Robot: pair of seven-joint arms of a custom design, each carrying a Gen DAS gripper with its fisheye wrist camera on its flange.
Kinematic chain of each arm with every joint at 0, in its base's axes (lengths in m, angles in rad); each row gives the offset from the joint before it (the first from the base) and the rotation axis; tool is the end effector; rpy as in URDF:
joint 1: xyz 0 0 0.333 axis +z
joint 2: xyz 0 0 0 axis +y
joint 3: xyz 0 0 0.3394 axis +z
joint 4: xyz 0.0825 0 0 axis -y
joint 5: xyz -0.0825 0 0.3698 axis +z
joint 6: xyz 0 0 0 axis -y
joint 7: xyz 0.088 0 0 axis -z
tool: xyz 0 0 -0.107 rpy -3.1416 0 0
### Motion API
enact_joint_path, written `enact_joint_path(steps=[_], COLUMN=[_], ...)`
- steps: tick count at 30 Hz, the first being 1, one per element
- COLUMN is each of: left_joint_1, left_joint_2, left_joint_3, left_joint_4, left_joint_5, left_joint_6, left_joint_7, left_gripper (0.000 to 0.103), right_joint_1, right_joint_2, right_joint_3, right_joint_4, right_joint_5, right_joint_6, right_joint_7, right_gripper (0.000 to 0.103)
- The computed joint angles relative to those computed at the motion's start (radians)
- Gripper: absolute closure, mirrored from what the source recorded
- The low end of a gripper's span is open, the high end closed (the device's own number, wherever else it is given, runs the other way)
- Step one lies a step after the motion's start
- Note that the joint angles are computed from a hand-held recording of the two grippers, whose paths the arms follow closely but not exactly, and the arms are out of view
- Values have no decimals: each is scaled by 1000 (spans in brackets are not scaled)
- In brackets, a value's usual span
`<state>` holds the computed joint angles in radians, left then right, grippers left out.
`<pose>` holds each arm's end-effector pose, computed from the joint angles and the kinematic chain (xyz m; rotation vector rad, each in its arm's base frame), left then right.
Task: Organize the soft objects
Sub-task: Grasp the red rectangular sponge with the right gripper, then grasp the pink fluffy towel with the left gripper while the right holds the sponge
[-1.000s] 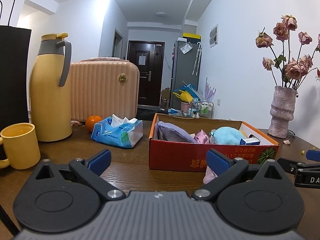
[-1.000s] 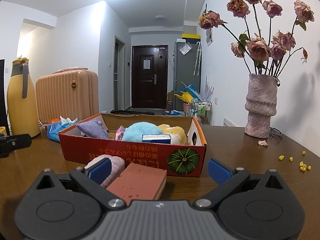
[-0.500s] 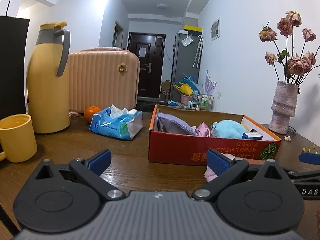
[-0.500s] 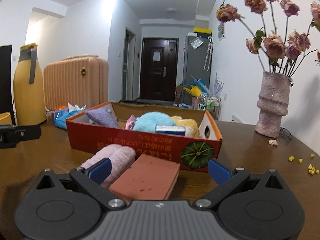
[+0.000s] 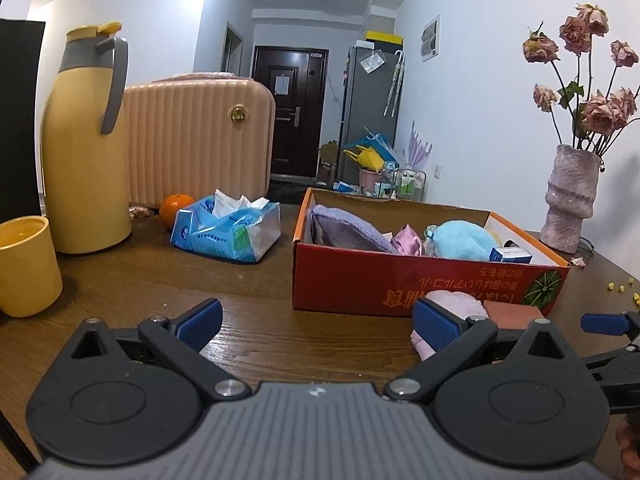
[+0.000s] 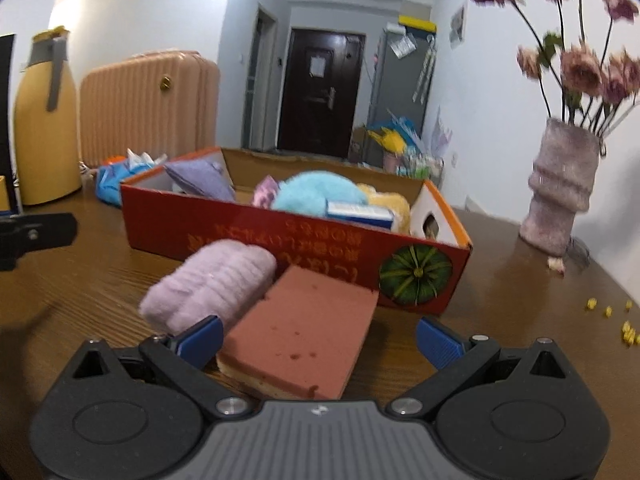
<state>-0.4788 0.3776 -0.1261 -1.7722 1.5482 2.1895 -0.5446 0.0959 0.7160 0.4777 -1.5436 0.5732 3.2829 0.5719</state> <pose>0.5749 -0.3420 0.4110 -1.7673 1.0131 -0.7964 0.7008 0.2679 0.3934 -1.9438 0.9338 -0.6813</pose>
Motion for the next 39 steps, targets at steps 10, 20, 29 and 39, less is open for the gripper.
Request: enact_joint_path(steps=[10,20,29,39], left_joint_1=[9,13,14,-8], left_joint_2=[-1,1,1,40], left_joint_3=[1,2,4,10], left_joint_4=[-1,1,0,63], left_joint_5=[-21,-28,-29,-44], left_joint_6=[18,35,47,1], left_joint_7=[4,9,4,37], left_gripper=[0,0,0,0], right_joint_1=[162,221,162,-11], right_joint_2=[10,36,41,41], right_joint_3=[-241,-337,-265,-16], right_joint_4=[103,169,180,144], right_joint_5=[52,4,39,219], right_joint_6=[-191,-311,-298,-168], right_joint_7=[122,199,154,-139], right_gripper=[2,17,19,20])
